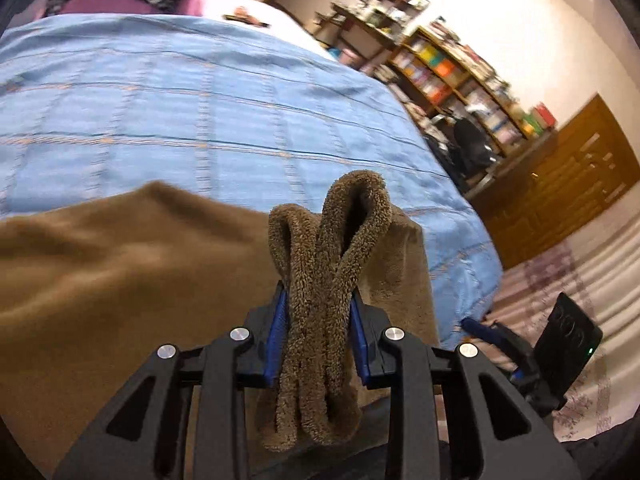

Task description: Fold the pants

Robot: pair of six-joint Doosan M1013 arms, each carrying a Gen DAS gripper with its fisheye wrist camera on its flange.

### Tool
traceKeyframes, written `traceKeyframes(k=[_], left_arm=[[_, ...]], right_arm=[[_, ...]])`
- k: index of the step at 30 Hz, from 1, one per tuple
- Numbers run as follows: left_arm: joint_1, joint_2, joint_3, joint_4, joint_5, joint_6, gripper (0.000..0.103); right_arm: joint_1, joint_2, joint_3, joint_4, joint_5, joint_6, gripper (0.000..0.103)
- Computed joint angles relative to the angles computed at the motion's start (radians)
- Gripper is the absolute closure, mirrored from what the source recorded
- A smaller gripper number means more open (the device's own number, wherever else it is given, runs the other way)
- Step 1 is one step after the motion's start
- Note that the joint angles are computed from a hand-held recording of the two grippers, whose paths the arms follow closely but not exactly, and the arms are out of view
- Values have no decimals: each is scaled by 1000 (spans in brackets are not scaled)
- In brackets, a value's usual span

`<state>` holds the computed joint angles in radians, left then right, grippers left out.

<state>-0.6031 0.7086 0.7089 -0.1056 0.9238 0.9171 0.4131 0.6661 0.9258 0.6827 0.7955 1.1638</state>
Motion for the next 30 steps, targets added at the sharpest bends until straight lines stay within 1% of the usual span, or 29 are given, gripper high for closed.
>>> traceKeyframes(k=[2, 4, 6, 8, 11, 13, 16, 18, 19, 21, 22, 24, 27, 29, 30], left_arm=[[7, -41, 72, 29, -15, -41, 75], [16, -74, 137, 43, -30, -81, 75], [24, -100, 197, 47, -50, -115, 75], [29, -113, 229, 36, -59, -127, 74], [34, -127, 271, 23, -73, -137, 74], [37, -133, 296, 17, -88, -144, 74], [36, -120, 291, 47, -67, -183, 71], [34, -118, 296, 58, -72, -196, 69], [34, -120, 301, 63, -81, -202, 69], [32, -122, 309, 75, -89, -208, 69], [30, -122, 311, 80, -90, -209, 68], [28, -123, 315, 90, -90, -211, 68], [25, -123, 321, 105, -95, -221, 66], [22, -117, 307, 125, -80, -234, 65], [19, -116, 304, 134, -71, -240, 63]], right_arm=[[3, 20, -35, -36, 12, 48, 40], [8, 16, -23, -43, 9, 65, 40], [14, 44, -71, -73, 23, 104, 40], [21, 55, -93, -91, 29, 122, 40], [32, 101, -174, -115, 59, 158, 40], [41, 153, -267, -159, 97, 209, 40], [53, 224, -387, -237, 139, 293, 40], [61, 268, -459, -315, 159, 366, 40], [64, 293, -501, -355, 178, 404, 40], [65, 350, -599, -384, 233, 441, 41], [66, 369, -631, -397, 252, 453, 41], [73, 380, -639, -426, 254, 448, 41], [81, 371, -606, -462, 224, 438, 40], [81, 384, -627, -464, 233, 441, 40], [80, 390, -639, -458, 244, 444, 40]])
